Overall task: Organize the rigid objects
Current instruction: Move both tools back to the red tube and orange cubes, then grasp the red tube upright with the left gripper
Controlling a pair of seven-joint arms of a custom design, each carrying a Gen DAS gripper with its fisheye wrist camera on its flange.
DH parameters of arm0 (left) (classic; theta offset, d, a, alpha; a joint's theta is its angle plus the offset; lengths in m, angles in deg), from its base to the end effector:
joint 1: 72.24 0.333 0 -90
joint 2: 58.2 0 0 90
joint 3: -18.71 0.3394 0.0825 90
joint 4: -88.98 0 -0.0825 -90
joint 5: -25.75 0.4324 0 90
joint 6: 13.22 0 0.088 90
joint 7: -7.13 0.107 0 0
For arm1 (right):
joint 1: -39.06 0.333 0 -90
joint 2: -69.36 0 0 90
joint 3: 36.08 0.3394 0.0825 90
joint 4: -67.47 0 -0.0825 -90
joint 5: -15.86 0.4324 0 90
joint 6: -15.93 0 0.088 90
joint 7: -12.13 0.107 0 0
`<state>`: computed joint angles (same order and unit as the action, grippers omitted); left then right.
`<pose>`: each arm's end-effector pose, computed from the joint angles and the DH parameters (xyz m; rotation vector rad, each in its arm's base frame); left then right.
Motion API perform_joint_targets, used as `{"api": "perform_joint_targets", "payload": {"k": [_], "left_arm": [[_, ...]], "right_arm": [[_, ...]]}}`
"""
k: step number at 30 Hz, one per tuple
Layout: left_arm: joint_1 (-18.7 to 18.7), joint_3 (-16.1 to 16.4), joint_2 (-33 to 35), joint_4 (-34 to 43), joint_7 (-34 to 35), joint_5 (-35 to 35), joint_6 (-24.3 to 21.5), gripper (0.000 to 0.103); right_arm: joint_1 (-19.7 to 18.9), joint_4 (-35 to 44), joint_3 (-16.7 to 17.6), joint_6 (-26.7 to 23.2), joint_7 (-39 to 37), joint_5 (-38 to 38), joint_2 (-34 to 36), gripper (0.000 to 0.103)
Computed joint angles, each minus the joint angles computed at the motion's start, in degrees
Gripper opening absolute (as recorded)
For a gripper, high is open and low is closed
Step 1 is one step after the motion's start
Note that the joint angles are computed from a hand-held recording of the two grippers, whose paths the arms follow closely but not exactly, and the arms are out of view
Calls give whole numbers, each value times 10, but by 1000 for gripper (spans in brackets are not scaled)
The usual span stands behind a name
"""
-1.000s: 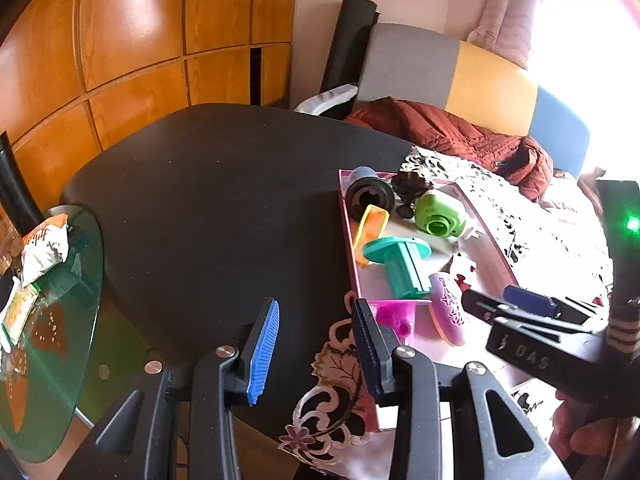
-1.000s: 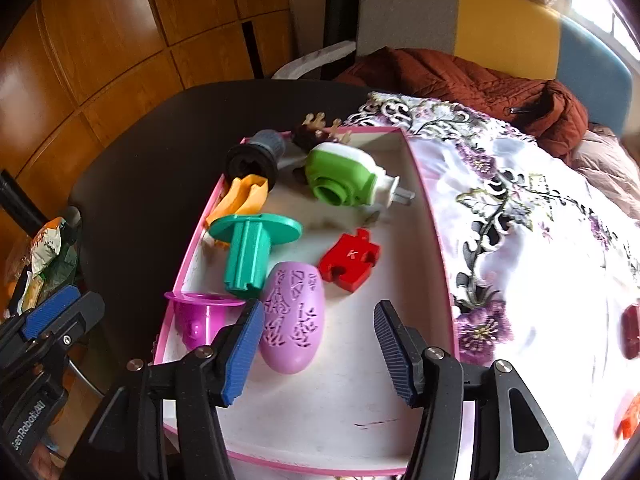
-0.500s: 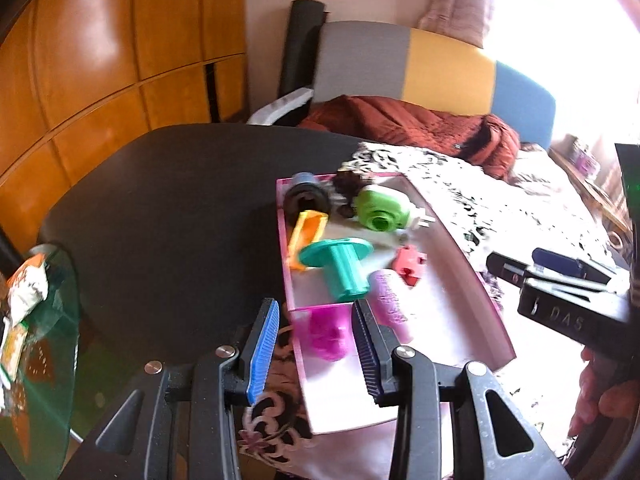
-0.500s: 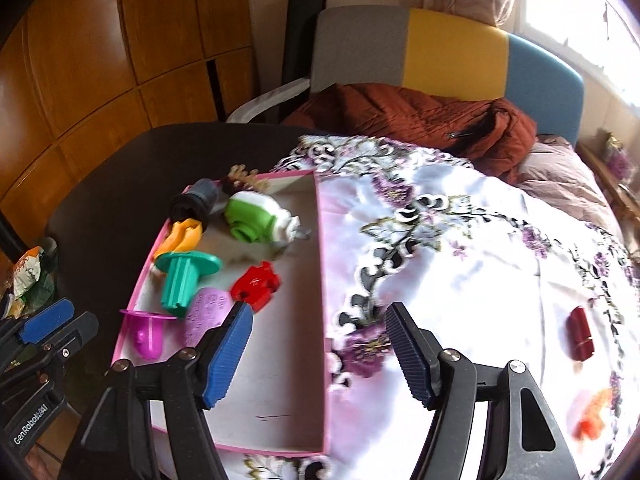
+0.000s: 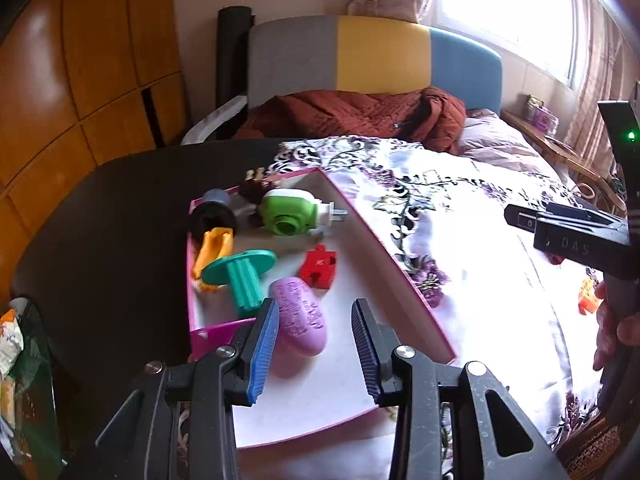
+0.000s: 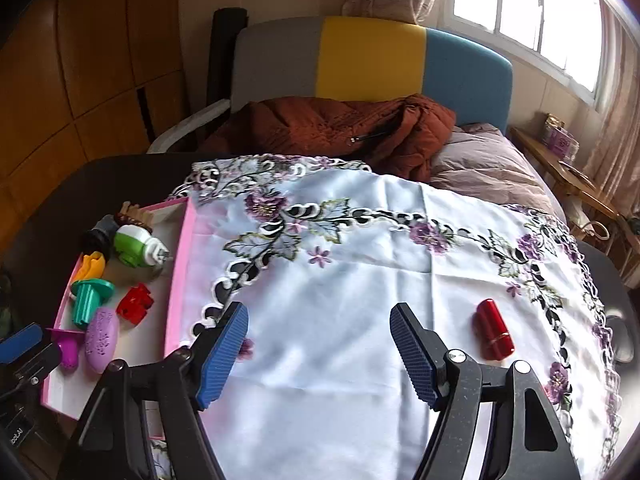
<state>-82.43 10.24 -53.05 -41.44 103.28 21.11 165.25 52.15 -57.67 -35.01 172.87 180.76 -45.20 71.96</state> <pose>0.5817 -0.1879 0.3944 -1.4847 2.1159 -0.8301 0.5801 0.1815 0.4025 -1.5899 1.9980 -0.8404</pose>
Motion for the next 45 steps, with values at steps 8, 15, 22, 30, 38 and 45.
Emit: {"api": "perform_joint_targets", "payload": {"k": [8, 15, 22, 30, 38, 45], "left_arm": [[-16, -17, 18, 25, 34, -9, -11, 38], [-30, -38, 42, 59, 70, -26, -38, 38], [-38, -65, 82, 119, 115, -71, -106, 38], [-51, -104, 147, 226, 181, -134, -196, 38], [-107, -99, 249, 377, 164, -119, -291, 38], [-149, -97, 353, 531, 126, -109, -377, 38]], "right_arm": [[-50, -59, -14, -42, 44, -38, -62, 77], [-102, -110, -18, -97, 123, -65, -93, 78], [-152, -155, -28, -46, 229, -23, -127, 81], [-189, -184, -20, -34, 321, -34, -157, 82], [-206, -196, -22, -7, 341, -31, -163, 83], [-215, -196, -17, 7, 345, -36, -161, 83]]}}
